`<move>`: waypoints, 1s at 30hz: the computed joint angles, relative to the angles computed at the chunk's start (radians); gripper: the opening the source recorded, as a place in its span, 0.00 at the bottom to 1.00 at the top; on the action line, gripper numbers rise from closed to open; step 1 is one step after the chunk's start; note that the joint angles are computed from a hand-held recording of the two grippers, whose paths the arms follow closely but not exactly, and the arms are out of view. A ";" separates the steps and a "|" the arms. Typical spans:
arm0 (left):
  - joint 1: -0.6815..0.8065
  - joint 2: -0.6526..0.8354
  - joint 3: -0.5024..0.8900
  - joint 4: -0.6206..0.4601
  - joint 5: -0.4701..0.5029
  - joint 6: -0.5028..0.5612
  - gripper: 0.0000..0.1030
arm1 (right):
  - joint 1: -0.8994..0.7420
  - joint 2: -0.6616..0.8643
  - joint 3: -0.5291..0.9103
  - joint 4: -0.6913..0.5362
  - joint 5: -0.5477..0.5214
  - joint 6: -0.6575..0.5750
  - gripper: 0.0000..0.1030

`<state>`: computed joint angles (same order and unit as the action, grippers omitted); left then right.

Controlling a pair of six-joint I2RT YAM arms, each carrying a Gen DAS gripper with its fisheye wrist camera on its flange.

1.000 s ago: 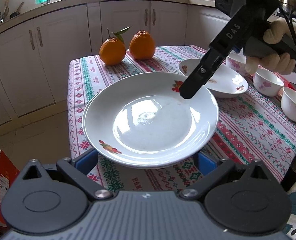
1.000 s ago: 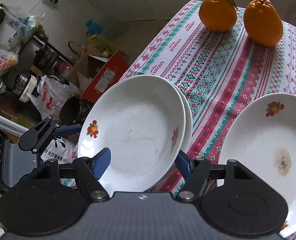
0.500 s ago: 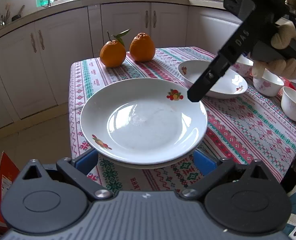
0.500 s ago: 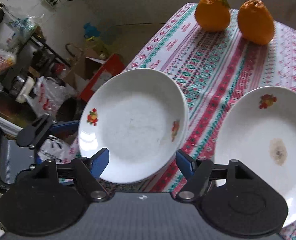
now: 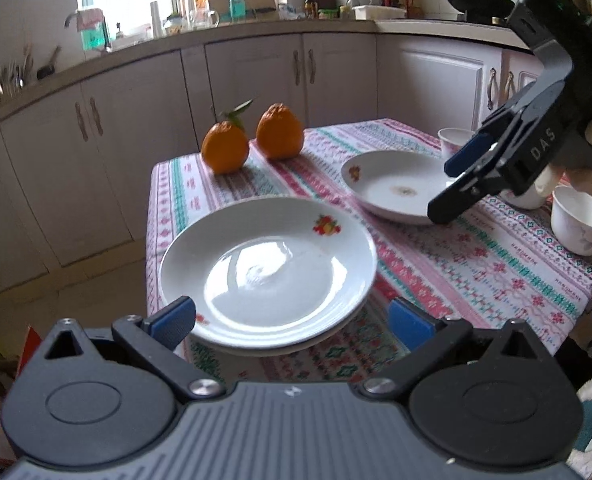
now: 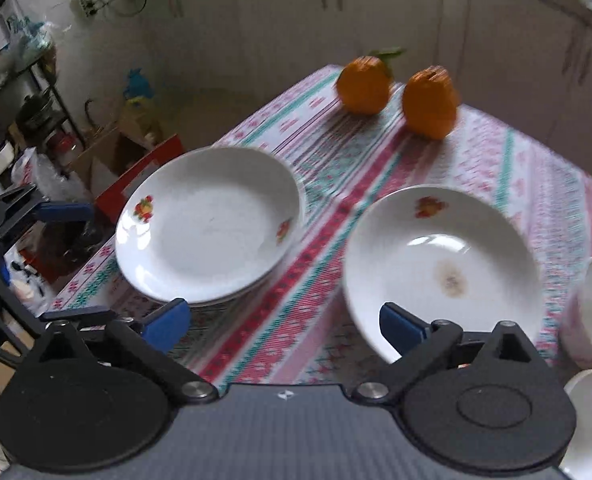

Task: Organize plates and bowls
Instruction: 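Open the right gripper and pull it back from the plate stack, then move the right gripper to the brown-stained white plate and grasp its rim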

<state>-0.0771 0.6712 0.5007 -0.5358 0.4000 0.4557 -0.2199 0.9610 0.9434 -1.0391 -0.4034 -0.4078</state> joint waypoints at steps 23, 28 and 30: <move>-0.955 0.445 0.059 0.402 -0.811 -0.608 0.99 | -0.627 0.271 0.255 -0.269 -0.251 -0.634 1.00; -0.948 0.574 0.108 0.447 -0.779 -0.632 0.99 | -0.595 0.391 0.337 -0.279 -0.243 -0.635 1.00; -0.945 0.623 0.128 0.461 -0.782 -0.631 0.99 | -0.573 0.425 0.359 -0.269 -0.230 -0.620 1.00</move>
